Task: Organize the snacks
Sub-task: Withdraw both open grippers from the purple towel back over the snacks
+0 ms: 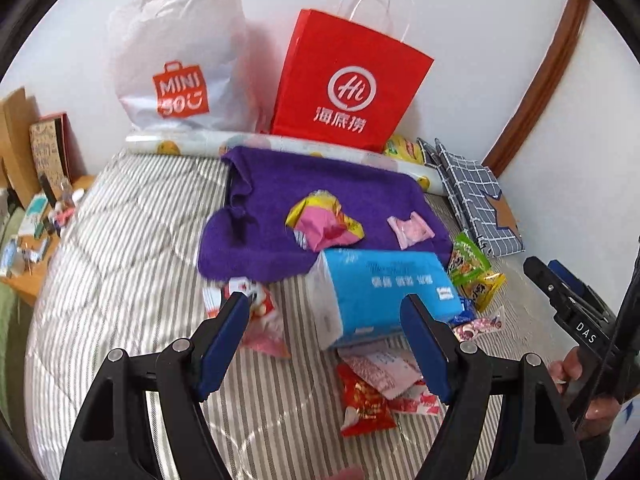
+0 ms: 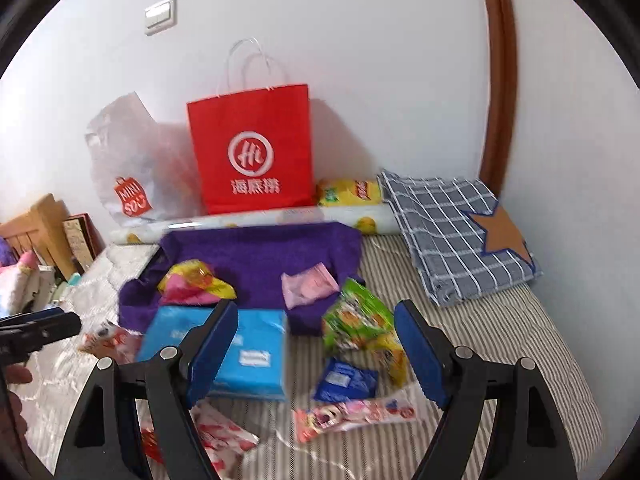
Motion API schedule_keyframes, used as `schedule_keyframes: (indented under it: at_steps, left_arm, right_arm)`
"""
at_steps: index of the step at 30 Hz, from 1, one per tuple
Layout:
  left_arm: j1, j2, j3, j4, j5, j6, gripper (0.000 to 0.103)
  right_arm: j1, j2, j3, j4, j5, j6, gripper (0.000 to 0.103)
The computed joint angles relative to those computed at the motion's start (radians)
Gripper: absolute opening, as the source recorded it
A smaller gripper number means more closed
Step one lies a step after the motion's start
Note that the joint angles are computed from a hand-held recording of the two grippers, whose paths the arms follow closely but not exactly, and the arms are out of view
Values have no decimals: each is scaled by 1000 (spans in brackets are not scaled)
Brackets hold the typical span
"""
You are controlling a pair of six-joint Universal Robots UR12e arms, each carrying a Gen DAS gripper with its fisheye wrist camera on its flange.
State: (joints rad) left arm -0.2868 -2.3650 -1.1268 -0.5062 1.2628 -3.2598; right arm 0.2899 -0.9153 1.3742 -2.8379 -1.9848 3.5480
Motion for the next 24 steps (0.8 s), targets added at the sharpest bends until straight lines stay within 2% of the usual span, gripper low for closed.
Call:
schedule_keyframes:
  at_steps: [6, 14, 19, 24]
  left_arm:
    - [3, 4, -38, -16, -19, -9, 76]
    - [9, -6, -56, -40, -12, -36, 76]
    - [9, -10, -61, -60, 5, -21, 76]
    - [8, -6, -71, -61, 38, -1, 76]
  right_arm:
    - [-21, -22, 48, 71, 71, 91, 79]
    - [-25, -20, 92, 88, 116, 141, 63]
    - [-22, -6, 89, 104, 106, 164, 54]
    - [-28, 4, 85, 111, 132, 195, 54]
